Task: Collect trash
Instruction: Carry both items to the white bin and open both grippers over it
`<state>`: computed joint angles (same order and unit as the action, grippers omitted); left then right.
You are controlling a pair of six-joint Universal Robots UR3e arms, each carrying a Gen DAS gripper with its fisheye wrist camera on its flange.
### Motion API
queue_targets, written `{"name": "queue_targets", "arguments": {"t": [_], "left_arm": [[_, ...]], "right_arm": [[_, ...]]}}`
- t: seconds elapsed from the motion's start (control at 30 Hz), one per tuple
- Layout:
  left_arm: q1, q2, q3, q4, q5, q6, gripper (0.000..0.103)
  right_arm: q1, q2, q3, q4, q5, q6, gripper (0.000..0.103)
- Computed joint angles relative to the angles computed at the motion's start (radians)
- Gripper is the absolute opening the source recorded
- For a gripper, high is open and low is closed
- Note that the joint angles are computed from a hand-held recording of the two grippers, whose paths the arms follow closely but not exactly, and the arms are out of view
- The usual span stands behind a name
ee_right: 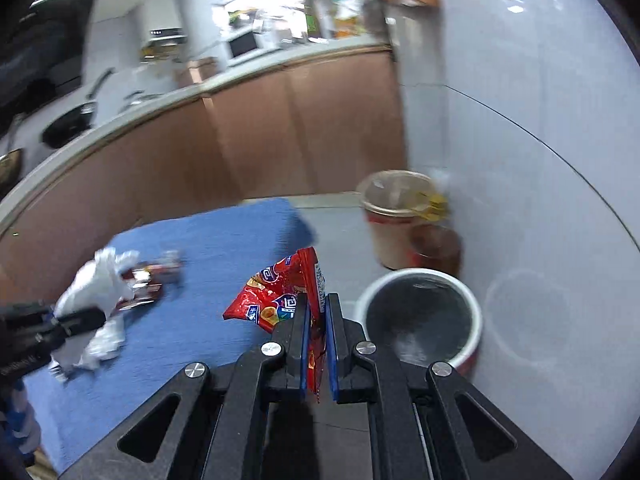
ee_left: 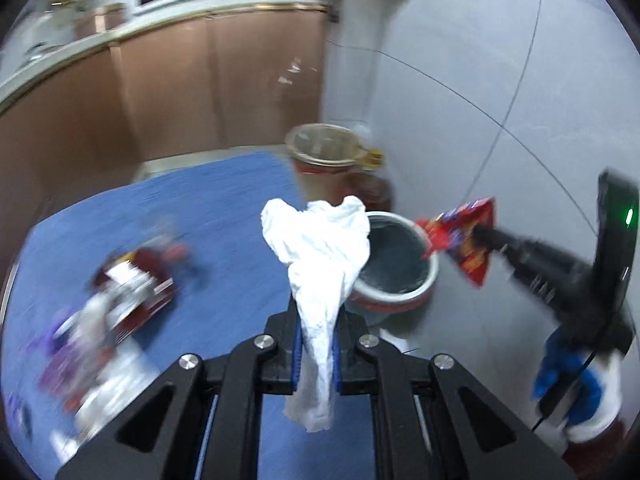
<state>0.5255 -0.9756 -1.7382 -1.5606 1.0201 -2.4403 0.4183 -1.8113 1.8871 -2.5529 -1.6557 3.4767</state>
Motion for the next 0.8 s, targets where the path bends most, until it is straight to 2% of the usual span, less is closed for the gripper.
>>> {"name": "queue_targets", "arguments": {"t": [0.07,0.1,0.13,0.17,0.23,0.4,0.53,0.63,0.7,0.77,0.8], "left_arm": [[-0.209,-0.209,0.021,0.234,0.032,-0.157,0.010],[-0.314,-0.314,0.071,0.314,0.107,-0.251,0.010],[-0.385,-0.419,0.095,0.413,0.101,-0.312,0.010],[-0.450,-0.523,0.162,0.446,0.149,-0.354,0.010],[-0.538,-0.704,0.314,0.441,0.190,-0.407,0.010],[-0.657,-1.064,0.634,0.441,0.218,-0.488,0.012],[-0.681,-1.272,0.861,0.366,0.197,-0.512,0.012],[-0.691,-1.362,0.949,0.337,0.192,-0.531,0.012],[-0.688,-1.410,1.003,0.312,0.180,-0.540,0.013],[-0.680,-1.427,1.021,0.298,0.164,-0.553,0.016],[-0.675,-1.426,1.018,0.297,0.153,-0.553,0.020]], "right_arm": [[-0.093,0.005,0.053,-0.028,0.039,-0.017,0.007],[-0.120,0.011,0.079,-0.048,0.042,-0.027,0.007],[-0.140,0.028,0.086,-0.059,0.041,-0.038,0.007],[-0.165,0.057,0.091,-0.076,0.041,-0.054,0.007],[-0.193,0.127,0.093,-0.115,0.033,-0.075,0.007],[-0.290,0.286,0.092,-0.212,0.060,-0.123,0.008],[-0.353,0.407,0.074,-0.260,0.096,-0.161,0.009],[-0.368,0.503,0.038,-0.287,0.098,-0.165,0.009],[-0.366,0.560,0.006,-0.290,0.091,-0.158,0.014],[-0.361,0.604,-0.029,-0.280,0.070,-0.159,0.029],[-0.356,0.615,-0.035,-0.282,0.060,-0.155,0.034]]}}
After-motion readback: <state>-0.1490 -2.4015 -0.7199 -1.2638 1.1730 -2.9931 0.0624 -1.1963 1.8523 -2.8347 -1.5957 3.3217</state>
